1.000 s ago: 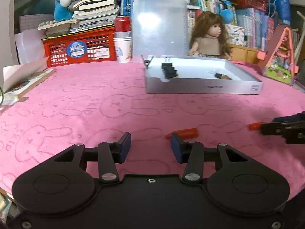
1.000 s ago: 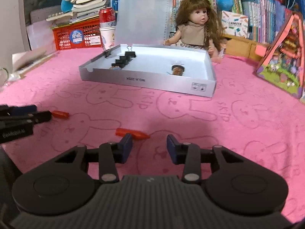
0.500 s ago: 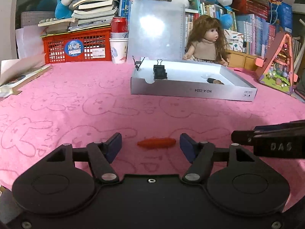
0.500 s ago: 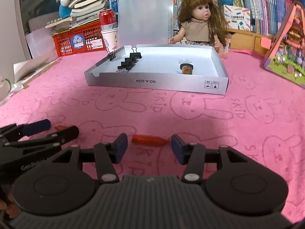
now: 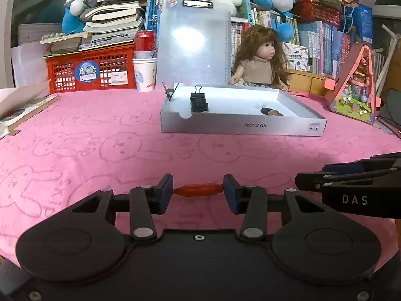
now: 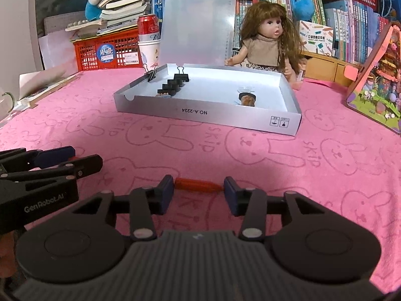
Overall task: Organize rigid objects
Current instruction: 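Carry the screwdriver and red item over the white box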
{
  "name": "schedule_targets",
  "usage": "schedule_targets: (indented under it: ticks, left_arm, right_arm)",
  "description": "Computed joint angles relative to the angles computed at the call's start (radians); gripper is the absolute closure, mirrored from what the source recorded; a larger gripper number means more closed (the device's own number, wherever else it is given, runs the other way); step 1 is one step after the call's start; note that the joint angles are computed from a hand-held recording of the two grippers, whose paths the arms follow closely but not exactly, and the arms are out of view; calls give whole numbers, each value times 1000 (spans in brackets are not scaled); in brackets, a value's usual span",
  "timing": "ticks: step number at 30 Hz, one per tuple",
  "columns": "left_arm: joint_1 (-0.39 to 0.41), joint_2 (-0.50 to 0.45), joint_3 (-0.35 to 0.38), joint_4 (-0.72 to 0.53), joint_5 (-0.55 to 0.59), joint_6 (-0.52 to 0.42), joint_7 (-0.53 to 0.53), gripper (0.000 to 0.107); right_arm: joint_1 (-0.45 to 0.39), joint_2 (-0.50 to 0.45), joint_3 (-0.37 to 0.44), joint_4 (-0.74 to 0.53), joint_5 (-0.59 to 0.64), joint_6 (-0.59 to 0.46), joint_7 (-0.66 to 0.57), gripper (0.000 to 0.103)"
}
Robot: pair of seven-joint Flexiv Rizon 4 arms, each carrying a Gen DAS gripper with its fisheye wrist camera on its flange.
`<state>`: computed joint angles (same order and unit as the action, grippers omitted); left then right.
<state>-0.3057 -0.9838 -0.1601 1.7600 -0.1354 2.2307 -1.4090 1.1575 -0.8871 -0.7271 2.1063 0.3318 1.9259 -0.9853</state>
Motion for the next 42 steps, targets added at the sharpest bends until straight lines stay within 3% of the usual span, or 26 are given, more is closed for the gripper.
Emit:
schedule_targets:
  ticks: [8, 16, 21, 28, 37, 42]
  left_arm:
    - [37, 13, -36, -83, 45, -118, 22, 65]
    - [86, -17, -101, -241, 69, -270, 43, 65]
    - [79, -58, -105, -362, 47, -341, 65, 65]
    - [78, -125, -134, -539, -1, -517, 129, 65]
    - [3, -217, -43, -748, -96, -699, 167, 65]
    - [-29, -263, 10, -836, -106, -748, 159, 65]
  right_arm:
    - [-6, -12, -55, -22, 20, 4, 13, 54]
    - [-102, -10, -50, -85, 8, -14, 47, 54]
    - [-156, -21, -47, -129, -15, -30, 71, 54]
    - [-226, -27, -35, -183, -69, -71, 105, 54]
    - [-356, -8, 62, -252, -162, -116, 155, 54]
    - [-415, -2, 108, -285, -229, -158, 171, 54]
